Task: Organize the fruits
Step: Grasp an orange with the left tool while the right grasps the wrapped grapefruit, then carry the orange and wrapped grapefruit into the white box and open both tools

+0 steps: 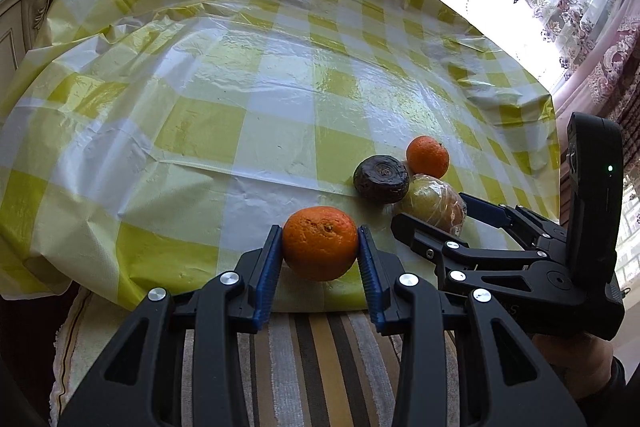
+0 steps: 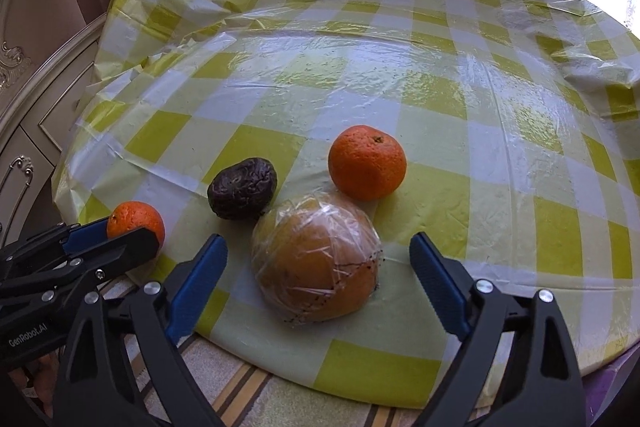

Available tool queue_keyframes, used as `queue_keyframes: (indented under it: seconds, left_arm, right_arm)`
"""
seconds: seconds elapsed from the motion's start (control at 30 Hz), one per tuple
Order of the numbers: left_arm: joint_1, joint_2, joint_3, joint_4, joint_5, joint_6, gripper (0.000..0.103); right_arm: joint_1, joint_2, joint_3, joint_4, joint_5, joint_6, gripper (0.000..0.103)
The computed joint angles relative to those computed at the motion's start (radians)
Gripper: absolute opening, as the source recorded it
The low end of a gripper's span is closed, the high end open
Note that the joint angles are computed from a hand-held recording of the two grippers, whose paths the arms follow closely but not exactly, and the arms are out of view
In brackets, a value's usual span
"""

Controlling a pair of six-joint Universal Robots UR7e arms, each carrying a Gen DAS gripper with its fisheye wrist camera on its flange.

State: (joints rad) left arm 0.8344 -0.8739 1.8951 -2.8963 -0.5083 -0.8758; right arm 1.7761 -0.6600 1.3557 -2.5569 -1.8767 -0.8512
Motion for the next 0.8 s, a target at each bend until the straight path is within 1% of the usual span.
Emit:
queue_keyframes:
  seconds: [0.13,0.2,0.3,0.6,0.8]
  left_arm:
    - [0.0,0.002,0.002,-0.011,-0.003,0.004,0.035]
    - [-0.001,0.003,0.001,-0.01,-0.001,0.002,0.035]
    - [-0.002,0.003,0.002,-0.008,0.002,0.0,0.035]
    - [-0.012,0.004,0.001,0.021,0.023,-0.018,0.035]
    - [-0.021,0.006,-0.011,0.068,0.044,-0.03,0.035]
  right_arm:
    - [0.005,0.003,0.009,-0.029,-0.02,-0.015,0.086]
    - [0.006,0.0,0.02,-0.051,-0.027,-0.024,0.076]
    - [0.008,-0.007,0.033,-0.056,-0.022,-0.047,0.065]
    - [-0.005,-0.043,0.051,-0.014,0.008,-0.016,0.063]
    - [-0.016,-0.077,0.073,-0.008,0.035,0.008,0.063]
